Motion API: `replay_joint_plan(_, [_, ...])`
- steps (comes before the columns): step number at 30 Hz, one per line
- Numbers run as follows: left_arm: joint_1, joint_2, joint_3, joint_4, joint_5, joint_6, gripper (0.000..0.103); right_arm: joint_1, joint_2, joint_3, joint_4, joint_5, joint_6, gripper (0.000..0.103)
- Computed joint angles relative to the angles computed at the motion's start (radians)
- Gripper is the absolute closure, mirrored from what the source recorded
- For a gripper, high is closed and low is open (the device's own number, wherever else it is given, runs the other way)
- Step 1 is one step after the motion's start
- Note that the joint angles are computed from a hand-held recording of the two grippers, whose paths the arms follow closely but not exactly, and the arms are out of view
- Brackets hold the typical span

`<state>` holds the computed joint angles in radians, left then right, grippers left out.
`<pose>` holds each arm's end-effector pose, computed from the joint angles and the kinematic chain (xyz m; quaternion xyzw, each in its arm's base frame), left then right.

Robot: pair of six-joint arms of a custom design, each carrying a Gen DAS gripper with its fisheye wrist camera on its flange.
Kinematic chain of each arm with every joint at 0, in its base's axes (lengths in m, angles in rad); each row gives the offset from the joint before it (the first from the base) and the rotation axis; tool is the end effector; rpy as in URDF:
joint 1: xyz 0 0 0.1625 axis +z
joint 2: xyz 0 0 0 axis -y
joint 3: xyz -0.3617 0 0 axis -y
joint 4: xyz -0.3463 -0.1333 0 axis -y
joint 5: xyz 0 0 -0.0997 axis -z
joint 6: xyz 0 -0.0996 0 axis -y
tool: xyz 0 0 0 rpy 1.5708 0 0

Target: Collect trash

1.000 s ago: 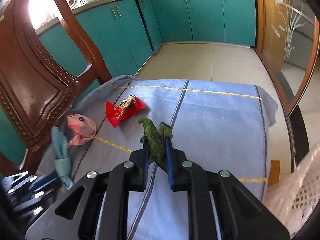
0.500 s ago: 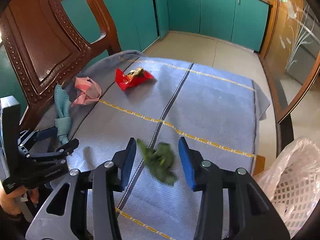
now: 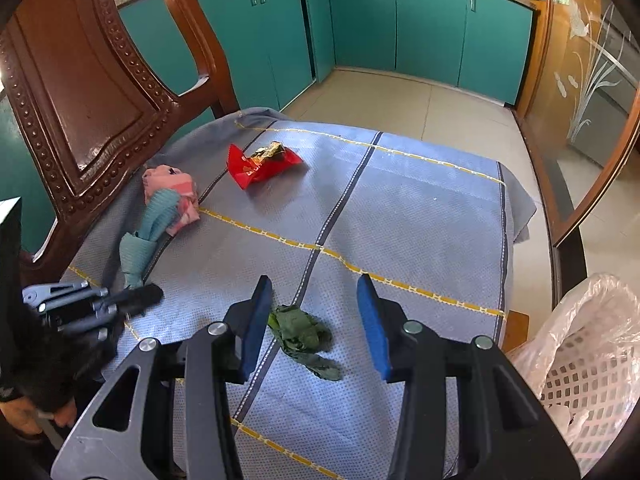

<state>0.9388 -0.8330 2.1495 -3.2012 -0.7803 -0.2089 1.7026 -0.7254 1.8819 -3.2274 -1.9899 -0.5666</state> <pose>-0.0993 -0.4811 0.0591 0.1326 0.9039 -0.2869 0.2883 0.1631 -0.5243 0.0534 0.2759 -0.9081 0.1929 0.2490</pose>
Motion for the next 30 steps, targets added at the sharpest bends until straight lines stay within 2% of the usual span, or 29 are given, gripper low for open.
replay_joint_plan(2, [-0.034, 0.050, -0.012, -0.055, 0.147, 0.045, 0.094, -0.002, 0.000, 0.001, -0.003, -0.002, 0.004, 0.056])
replay_joint_plan(3, [-0.043, 0.078, -0.036, -0.062, 0.231, 0.065, 0.075, -0.004, -0.001, 0.001, -0.004, -0.002, 0.006, 0.054])
replay_joint_plan(4, [-0.044, 0.095, -0.057, -0.062, 0.274, 0.075, 0.061, -0.004, -0.001, 0.002, -0.005, -0.003, 0.005, 0.054])
replay_joint_plan(5, [-0.038, 0.120, -0.093, -0.076, 0.324, 0.101, 0.060, -0.005, -0.001, 0.003, -0.007, -0.003, 0.005, 0.054])
replay_joint_plan(7, [-0.008, 0.140, -0.168, -0.024, 0.355, 0.134, 0.052, -0.007, -0.002, 0.004, -0.005, -0.002, 0.007, 0.054])
replay_joint_plan(10, [0.042, 0.142, -0.268, 0.225, 0.395, 0.039, 0.052, -0.008, -0.004, 0.007, -0.001, 0.001, 0.005, 0.054])
replay_joint_plan(11, [0.052, 0.139, -0.283, 0.276, 0.394, 0.005, 0.052, -0.007, -0.003, 0.008, -0.003, 0.000, 0.001, 0.054])
replay_joint_plan(12, [0.065, 0.141, -0.303, 0.318, 0.384, -0.016, 0.060, -0.007, -0.003, 0.010, -0.005, -0.003, -0.004, 0.054])
replay_joint_plan(13, [0.075, 0.143, -0.315, 0.341, 0.377, -0.026, 0.085, -0.007, -0.003, 0.011, -0.007, -0.005, -0.006, 0.054])
replay_joint_plan(14, [0.082, 0.147, -0.324, 0.360, 0.377, -0.032, 0.094, -0.007, -0.003, 0.012, -0.008, -0.008, -0.008, 0.054])
replay_joint_plan(16, [0.071, 0.131, -0.277, 0.272, 0.347, -0.009, 0.098, -0.010, -0.004, 0.013, -0.011, -0.014, -0.009, 0.054])
replay_joint_plan(18, [0.056, 0.109, -0.226, 0.080, 0.234, 0.092, 0.098, -0.015, -0.009, 0.011, -0.005, -0.013, 0.002, 0.054])
replay_joint_plan(20, [0.034, 0.085, -0.178, -0.043, 0.135, 0.168, 0.098, -0.018, -0.014, 0.012, -0.006, -0.011, 0.008, 0.054])
replay_joint_plan(21, [0.021, 0.066, -0.141, -0.110, 0.064, 0.215, 0.098, -0.019, -0.016, 0.013, -0.010, -0.010, 0.011, 0.054])
replay_joint_plan(23, [0.014, 0.032, -0.091, -0.172, -0.063, 0.246, 0.098, -0.023, -0.022, 0.014, -0.017, -0.007, 0.024, 0.054])
replay_joint_plan(24, [0.010, 0.023, -0.077, -0.182, -0.091, 0.247, 0.098, -0.023, -0.023, 0.013, -0.018, -0.008, 0.030, 0.053])
replay_joint_plan(25, [0.005, 0.019, -0.069, -0.185, -0.098, 0.252, 0.098, -0.025, -0.024, 0.012, -0.020, -0.009, 0.041, 0.052])
replay_joint_plan(27, [-0.013, 0.037, -0.068, -0.176, -0.055, 0.231, 0.098, -0.029, -0.025, 0.011, -0.024, -0.013, 0.055, 0.049])
replay_joint_plan(30, [0.001, 0.042, -0.083, -0.088, -0.031, 0.164, 0.097, -0.033, -0.026, 0.009, -0.020, -0.018, 0.063, 0.049])
